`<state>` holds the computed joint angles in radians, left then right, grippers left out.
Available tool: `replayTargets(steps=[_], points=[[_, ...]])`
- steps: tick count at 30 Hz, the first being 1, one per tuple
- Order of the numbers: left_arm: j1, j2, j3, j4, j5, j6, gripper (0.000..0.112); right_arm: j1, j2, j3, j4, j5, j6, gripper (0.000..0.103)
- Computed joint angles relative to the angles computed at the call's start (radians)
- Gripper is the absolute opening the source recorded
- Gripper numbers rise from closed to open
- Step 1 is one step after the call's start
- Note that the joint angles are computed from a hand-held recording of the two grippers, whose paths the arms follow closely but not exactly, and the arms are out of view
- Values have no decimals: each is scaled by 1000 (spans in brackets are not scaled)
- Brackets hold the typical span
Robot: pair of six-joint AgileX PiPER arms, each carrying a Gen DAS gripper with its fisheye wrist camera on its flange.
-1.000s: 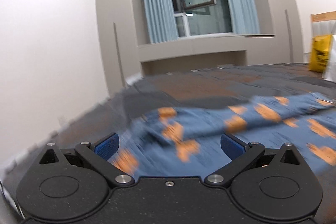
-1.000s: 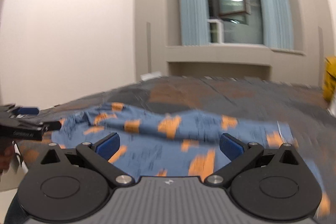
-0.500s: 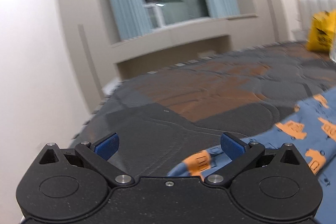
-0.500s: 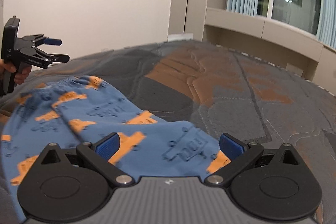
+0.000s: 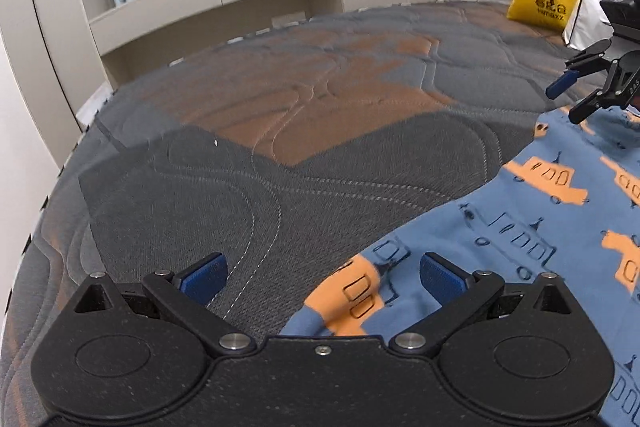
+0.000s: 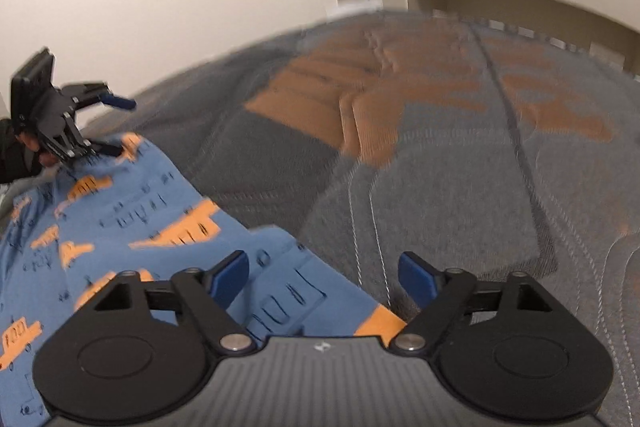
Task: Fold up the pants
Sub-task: 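Move both tools to the waistband ends of the blue pants, then grasp the waistband with the left tool while the right tool grasps the other waistband corner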
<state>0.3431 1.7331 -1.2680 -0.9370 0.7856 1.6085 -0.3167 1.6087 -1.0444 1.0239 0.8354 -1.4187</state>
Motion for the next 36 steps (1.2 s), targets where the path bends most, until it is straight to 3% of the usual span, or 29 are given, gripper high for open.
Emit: replayTargets(steps=[2,4,6,7,9,10,13,19,24,30,32,33,35,36], points=[[-8,20,-32,48,6,-61,89,17,29,-20,-31,-9,36,70],[-10,39,-67,95,45,-117,73,28,40,-21,-48,-12,40,45],[-7,49,-88,129,94,-144,61,31,31,3,-29,-15,-3,36],[-8,54,-96,145,114,-151,48,29,22,13,-24,-13,-19,32],[-18,47,-88,173,118,-174,32,29,3,30,-24,-18,-32,23],[-20,42,-83,173,119,-185,18,32,-7,38,-28,-28,-26,16],[-34,7,-51,181,84,-217,3,60,-54,79,-37,-98,-26,2],[-76,-104,45,180,-93,-320,2,120,-160,162,-16,-242,-61,0],[-82,-133,67,65,-188,-274,2,205,-185,154,33,-410,-66,0],[-133,-22,-34,321,-212,-586,2,311,-38,41,-63,-550,81,0],[-127,5,-44,314,-196,-587,3,325,19,6,-111,-555,144,0],[-116,10,-43,279,-184,-550,4,322,37,-2,-112,-549,147,1],[-92,5,-30,199,-175,-464,21,311,61,-10,-76,-525,116,2],[-77,2,-30,166,-162,-429,44,293,62,-3,-10,-500,50,6]])
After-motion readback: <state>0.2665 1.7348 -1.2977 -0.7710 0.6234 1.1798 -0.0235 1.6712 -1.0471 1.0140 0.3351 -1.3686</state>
